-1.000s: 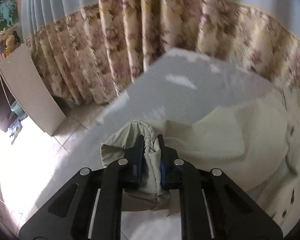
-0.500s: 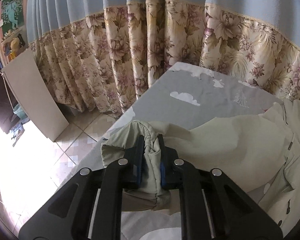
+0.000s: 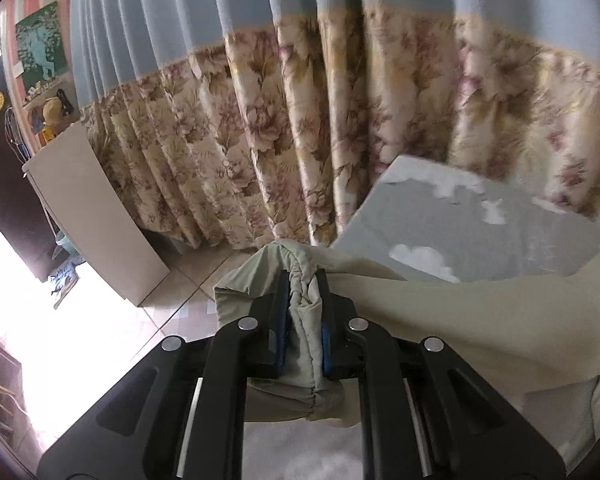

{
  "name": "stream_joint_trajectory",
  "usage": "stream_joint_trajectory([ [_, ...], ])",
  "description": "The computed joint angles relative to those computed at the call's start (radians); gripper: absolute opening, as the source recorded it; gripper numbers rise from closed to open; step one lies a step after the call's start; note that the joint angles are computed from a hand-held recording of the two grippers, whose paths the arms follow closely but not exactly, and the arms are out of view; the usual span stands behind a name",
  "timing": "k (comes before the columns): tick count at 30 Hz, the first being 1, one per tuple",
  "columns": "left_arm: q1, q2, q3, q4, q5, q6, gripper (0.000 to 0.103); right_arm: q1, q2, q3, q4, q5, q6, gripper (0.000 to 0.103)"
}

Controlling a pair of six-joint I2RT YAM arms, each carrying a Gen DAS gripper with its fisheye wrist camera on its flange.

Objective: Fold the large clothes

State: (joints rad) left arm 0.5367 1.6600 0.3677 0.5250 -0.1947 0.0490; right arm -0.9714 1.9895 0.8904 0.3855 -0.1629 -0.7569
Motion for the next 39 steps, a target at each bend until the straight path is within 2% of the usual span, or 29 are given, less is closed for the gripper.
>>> stream_joint_trajectory([
  [2, 0.003, 0.083, 0.059, -0.013, 0.007, 0.020, 0.020, -0.005, 0.006, 0.073, -0.137, -0.045, 0.038, 0.022],
  [3, 0.010, 0.111, 0.083, -0.024, 0.008, 0.025, 0.029, -0.017, -0.002, 0.093, -0.187, -0.076, 0.063, 0.032],
  [4, 0.015, 0.129, 0.098, -0.030, -0.002, 0.037, 0.044, -0.035, -0.013, 0.104, -0.216, -0.108, 0.079, 0.065],
  [5, 0.024, 0.137, 0.102, -0.020, -0.021, 0.047, 0.058, -0.057, -0.026, 0.103, -0.229, -0.153, 0.095, 0.083],
  [6, 0.038, 0.135, 0.099, -0.001, -0.024, 0.057, 0.078, -0.082, -0.035, 0.111, -0.247, -0.208, 0.119, 0.085],
  [7, 0.057, 0.126, 0.092, 0.012, -0.019, 0.067, 0.086, -0.118, -0.035, 0.159, -0.328, -0.290, 0.156, 0.085],
  [9, 0.099, 0.095, 0.098, -0.027, 0.009, 0.069, 0.094, -0.174, -0.016, 0.256, -0.500, -0.421, 0.210, 0.085],
  [10, 0.122, 0.077, 0.099, -0.050, 0.024, 0.056, 0.097, -0.189, -0.015, 0.270, -0.523, -0.450, 0.231, 0.085],
  [12, 0.193, -0.001, 0.073, -0.132, 0.131, 0.018, 0.099, -0.208, -0.042, 0.242, -0.513, -0.471, 0.261, 0.085],
  [14, 0.226, -0.076, 0.029, -0.213, 0.216, -0.031, 0.099, -0.211, -0.084, 0.159, -0.447, -0.469, 0.248, 0.085],
  [17, 0.233, -0.128, -0.054, -0.258, 0.330, -0.113, 0.100, -0.195, -0.112, 0.059, -0.370, -0.450, 0.218, 0.085],
  [19, 0.201, -0.058, -0.096, -0.204, 0.387, -0.196, 0.100, -0.173, -0.115, 0.014, -0.333, -0.429, 0.193, 0.085],
  [20, 0.165, 0.019, -0.097, -0.150, 0.382, -0.242, 0.100, -0.154, -0.113, -0.009, -0.313, -0.410, 0.176, 0.085],
  [23, 0.077, 0.202, -0.035, -0.091, 0.332, -0.370, 0.100, -0.138, -0.114, -0.043, -0.298, -0.407, 0.151, 0.085],
  [24, 0.042, 0.209, -0.047, -0.040, 0.277, -0.397, 0.099, -0.138, -0.117, -0.051, -0.298, -0.414, 0.146, 0.085],
  [26, 0.004, 0.239, -0.004, -0.044, 0.249, -0.432, 0.089, -0.146, -0.128, -0.073, -0.283, -0.430, 0.142, 0.085],
  [27, -0.012, 0.244, 0.015, -0.045, 0.220, -0.446, 0.072, -0.146, -0.127, -0.075, -0.278, -0.429, 0.144, 0.085],
  [28, -0.022, 0.251, 0.037, -0.051, 0.202, -0.445, 0.032, -0.145, -0.125, -0.078, -0.275, -0.427, 0.144, 0.085],
  [29, -0.036, 0.262, 0.067, -0.069, 0.180, -0.447, 0.015, -0.144, -0.125, -0.080, -0.273, -0.425, 0.143, 0.085],
  [30, -0.036, 0.267, 0.096, -0.086, 0.186, -0.437, 0.004, -0.142, -0.125, -0.083, -0.270, -0.423, 0.143, 0.085],
  [32, -0.057, 0.211, 0.099, -0.103, 0.185, -0.429, 0.003, -0.140, -0.135, -0.100, -0.255, -0.425, 0.134, 0.085],
  [35, -0.159, 0.022, 0.040, -0.117, 0.078, -0.402, 0.003, -0.127, -0.150, -0.124, -0.211, -0.415, 0.128, 0.085],
  [38, -0.282, -0.162, 0.019, -0.203, 0.019, -0.401, 0.003, -0.103, -0.146, -0.117, -0.205, -0.397, 0.135, 0.085],
  [39, -0.363, -0.240, 0.025, -0.258, -0.026, -0.407, 0.003, -0.098, -0.143, -0.111, -0.210, -0.397, 0.141, 0.085],
])
